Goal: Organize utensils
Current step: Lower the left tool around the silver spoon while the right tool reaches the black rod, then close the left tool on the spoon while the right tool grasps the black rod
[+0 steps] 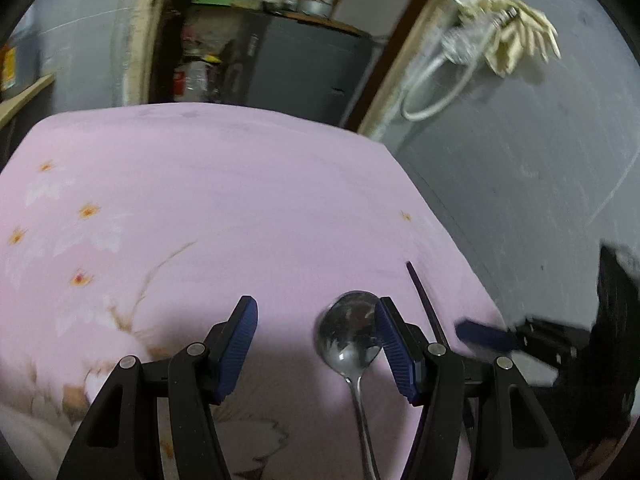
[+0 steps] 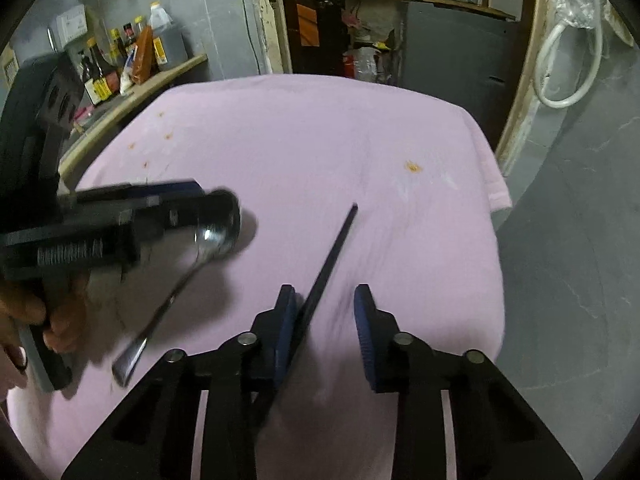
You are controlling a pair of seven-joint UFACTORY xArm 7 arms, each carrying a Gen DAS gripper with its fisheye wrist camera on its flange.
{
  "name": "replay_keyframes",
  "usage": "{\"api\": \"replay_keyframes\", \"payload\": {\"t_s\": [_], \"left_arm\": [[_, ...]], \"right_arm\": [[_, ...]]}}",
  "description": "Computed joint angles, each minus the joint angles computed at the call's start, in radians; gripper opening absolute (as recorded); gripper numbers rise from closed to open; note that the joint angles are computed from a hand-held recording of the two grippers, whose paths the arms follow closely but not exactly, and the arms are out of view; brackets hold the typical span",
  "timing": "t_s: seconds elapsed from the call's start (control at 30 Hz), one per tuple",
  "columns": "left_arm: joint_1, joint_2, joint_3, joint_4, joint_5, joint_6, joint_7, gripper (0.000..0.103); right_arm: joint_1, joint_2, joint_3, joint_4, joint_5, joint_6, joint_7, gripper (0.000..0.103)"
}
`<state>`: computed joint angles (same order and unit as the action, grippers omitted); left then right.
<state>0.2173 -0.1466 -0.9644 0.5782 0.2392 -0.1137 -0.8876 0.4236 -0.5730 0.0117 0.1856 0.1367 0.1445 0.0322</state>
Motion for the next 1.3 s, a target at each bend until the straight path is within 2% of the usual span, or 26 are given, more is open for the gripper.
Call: {"api": "replay_keyframes", "payload": {"t_s": [0.03,0.07,0.1,0.13,0.17,0.27,0.33,0.47,0.57,0.67,0.77,0.8,0.83,0.87,0.9,0.97,1.03,1.07,1.13,1.23,1.3], "left_arm": [[-0.002,0.011,0.000,0.007,0.009,0.001,0.011,0.051],[-0.032,0.034,0.028,0.022,0.017,0.016,0.039,0.042],[-0.021,0.031,0.018,0.027,0.039,0.027,0.027,0.039],[-0.047,0.034,0.044,0.031,0.052,0.039,0.030,0.033],[-0.115,0.046,0.108,0.034,0.038,0.046,0.059,0.027],[-0.280,0.063,0.259,0.033,-0.008,0.053,0.115,0.018],[-0.318,0.063,0.295,0.038,0.002,0.067,0.116,0.017],[-0.416,0.059,0.388,0.040,-0.012,0.090,0.123,0.012],[-0.463,0.057,0.435,0.041,-0.009,0.103,0.099,0.008],[-0.487,0.052,0.459,0.039,0.024,0.104,0.052,0.006],[-0.527,0.052,0.497,0.042,0.045,0.107,0.030,0.006],[-0.530,0.053,0.502,0.047,0.065,0.115,0.014,0.006],[-0.527,0.055,0.501,0.056,0.094,0.126,-0.010,0.006],[-0.522,0.059,0.499,0.067,0.129,0.140,-0.039,0.006],[-0.519,0.060,0.498,0.076,0.161,0.153,-0.067,0.006],[-0.495,0.048,0.471,0.097,0.271,0.201,-0.180,0.004],[-0.492,0.025,0.452,0.113,0.358,0.266,-0.267,0.004],[-0.491,0.006,0.442,0.116,0.404,0.296,-0.315,0.004],[-0.496,-0.046,0.427,0.108,0.480,0.324,-0.398,0.004],[-0.516,-0.126,0.403,0.102,0.565,0.387,-0.493,0.004],[-0.526,-0.171,0.387,0.094,0.596,0.413,-0.536,0.004]], "right_arm": [[0.034,0.019,-0.047,0.010,0.015,-0.014,-0.029,0.021],[0.065,0.031,-0.083,0.017,0.031,-0.027,-0.055,0.020],[0.097,0.042,-0.119,0.023,0.048,-0.033,-0.084,0.020],[0.123,0.053,-0.147,0.028,0.064,-0.042,-0.110,0.020],[0.146,0.058,-0.170,0.031,0.078,-0.048,-0.137,0.020],[0.208,0.084,-0.230,0.051,0.127,-0.064,-0.206,0.020],[0.237,0.095,-0.261,0.064,0.159,-0.072,-0.245,0.020],[0.242,0.145,-0.279,0.110,0.216,-0.038,-0.290,0.018],[0.210,0.142,-0.255,0.119,0.254,0.004,-0.298,0.013],[0.184,0.163,-0.229,0.153,0.292,0.065,-0.299,0.013],[0.099,0.208,-0.143,0.210,0.268,0.152,-0.254,0.013],[0.072,0.216,-0.113,0.217,0.259,0.161,-0.237,0.013],[0.038,0.217,-0.073,0.214,0.237,0.157,-0.213,0.009],[0.033,0.213,-0.064,0.207,0.253,0.152,-0.221,0.008],[0.035,0.205,-0.066,0.202,0.280,0.154,-0.229,0.008],[0.108,0.173,-0.157,0.186,0.447,0.165,-0.322,0.005],[0.173,0.089,-0.220,0.139,0.614,0.132,-0.422,0.005],[0.183,0.028,-0.212,0.104,0.654,0.099,-0.441,0.004],[0.167,-0.074,-0.167,0.043,0.624,0.053,-0.394,0.004],[0.113,-0.308,-0.042,-0.078,0.608,0.014,-0.294,0.004],[0.055,-0.465,0.073,-0.144,0.569,0.044,-0.201,0.004]]}}
